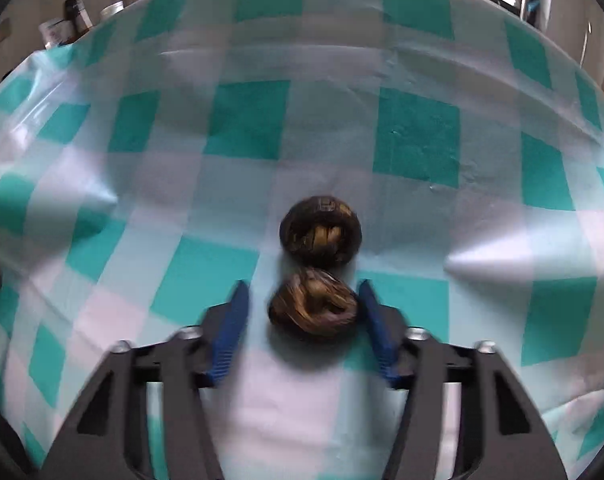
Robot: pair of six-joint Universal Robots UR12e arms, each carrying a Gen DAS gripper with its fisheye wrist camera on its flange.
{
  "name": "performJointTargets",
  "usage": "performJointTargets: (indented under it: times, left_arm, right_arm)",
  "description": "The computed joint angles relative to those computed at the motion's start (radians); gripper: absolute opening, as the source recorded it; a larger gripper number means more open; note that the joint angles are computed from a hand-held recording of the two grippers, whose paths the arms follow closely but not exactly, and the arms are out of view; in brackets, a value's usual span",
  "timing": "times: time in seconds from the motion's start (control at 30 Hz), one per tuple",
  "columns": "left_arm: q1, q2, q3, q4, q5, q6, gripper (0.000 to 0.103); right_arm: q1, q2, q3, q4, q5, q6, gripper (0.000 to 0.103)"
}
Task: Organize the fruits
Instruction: 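Grasp one dark wrinkled fruit with the right tool while the left tool grasps the other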
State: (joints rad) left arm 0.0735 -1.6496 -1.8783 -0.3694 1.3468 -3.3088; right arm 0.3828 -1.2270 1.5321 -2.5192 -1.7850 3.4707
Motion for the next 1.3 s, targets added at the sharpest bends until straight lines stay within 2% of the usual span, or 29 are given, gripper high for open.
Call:
performJointTargets:
  times: [0.13, 0.23, 0.3, 0.4, 0.47, 0.57, 0.7, 0.8, 0.93, 0.97, 1.0, 1.03, 1.1, 1.13, 1.17, 1.3]
  left_arm:
    - [-0.015, -0.001, -0.002, 0.005, 0.018, 0.035, 0.101]
    - [-0.027, 0.0, -0.01, 0.025, 0.013, 0.085, 0.101]
    - [-0.032, 0.001, -0.014, 0.03, -0.016, 0.121, 0.101]
    - [-0.039, 0.003, -0.008, -0.006, -0.096, 0.193, 0.101]
    - [-0.059, -0.004, 0.009, -0.04, -0.12, 0.249, 0.101]
    - [-0.103, -0.031, 0.058, -0.096, -0.091, 0.287, 0.101]
    - [-0.172, -0.102, 0.149, -0.147, -0.018, 0.276, 0.101]
    - [-0.226, -0.164, 0.22, -0.172, 0.041, 0.302, 0.101]
    - [-0.281, -0.237, 0.301, -0.214, 0.14, 0.289, 0.088]
    - [-0.286, -0.25, 0.32, -0.245, 0.151, 0.279, 0.08]
    - [-0.292, -0.26, 0.336, -0.269, 0.167, 0.271, 0.079]
    - [-0.295, -0.265, 0.34, -0.255, 0.175, 0.263, 0.078]
    - [-0.299, -0.266, 0.336, -0.238, 0.193, 0.274, 0.062]
    - [-0.297, -0.262, 0.327, -0.218, 0.181, 0.288, 0.042]
    - [-0.289, -0.254, 0.313, -0.206, 0.151, 0.304, 0.043]
    - [-0.243, -0.206, 0.244, -0.165, 0.058, 0.278, 0.043]
  right_arm:
    - [0.005, -0.049, 0.082, -0.083, 0.004, -0.013, 0.043]
    - [-0.005, -0.101, 0.165, -0.185, 0.026, 0.035, 0.043]
    - [-0.018, -0.132, 0.212, -0.231, 0.045, 0.076, 0.043]
    - [-0.038, -0.168, 0.269, -0.295, 0.065, 0.149, 0.043]
    - [-0.063, -0.177, 0.295, -0.361, 0.09, 0.207, 0.044]
    - [-0.079, -0.187, 0.326, -0.423, 0.102, 0.293, 0.044]
    - [-0.063, -0.197, 0.332, -0.429, 0.041, 0.316, 0.044]
    - [-0.06, -0.202, 0.34, -0.442, 0.019, 0.325, 0.044]
    - [-0.066, -0.202, 0.342, -0.441, 0.032, 0.326, 0.044]
    - [-0.066, -0.202, 0.341, -0.442, 0.035, 0.32, 0.044]
    - [-0.066, -0.201, 0.341, -0.443, 0.037, 0.319, 0.044]
    - [-0.066, -0.201, 0.341, -0.442, 0.038, 0.318, 0.044]
    - [-0.068, -0.202, 0.342, -0.443, 0.045, 0.32, 0.044]
    - [-0.069, -0.203, 0.343, -0.444, 0.046, 0.323, 0.044]
    - [-0.069, -0.203, 0.343, -0.445, 0.048, 0.324, 0.044]
    - [-0.072, -0.205, 0.352, -0.466, 0.059, 0.33, 0.044]
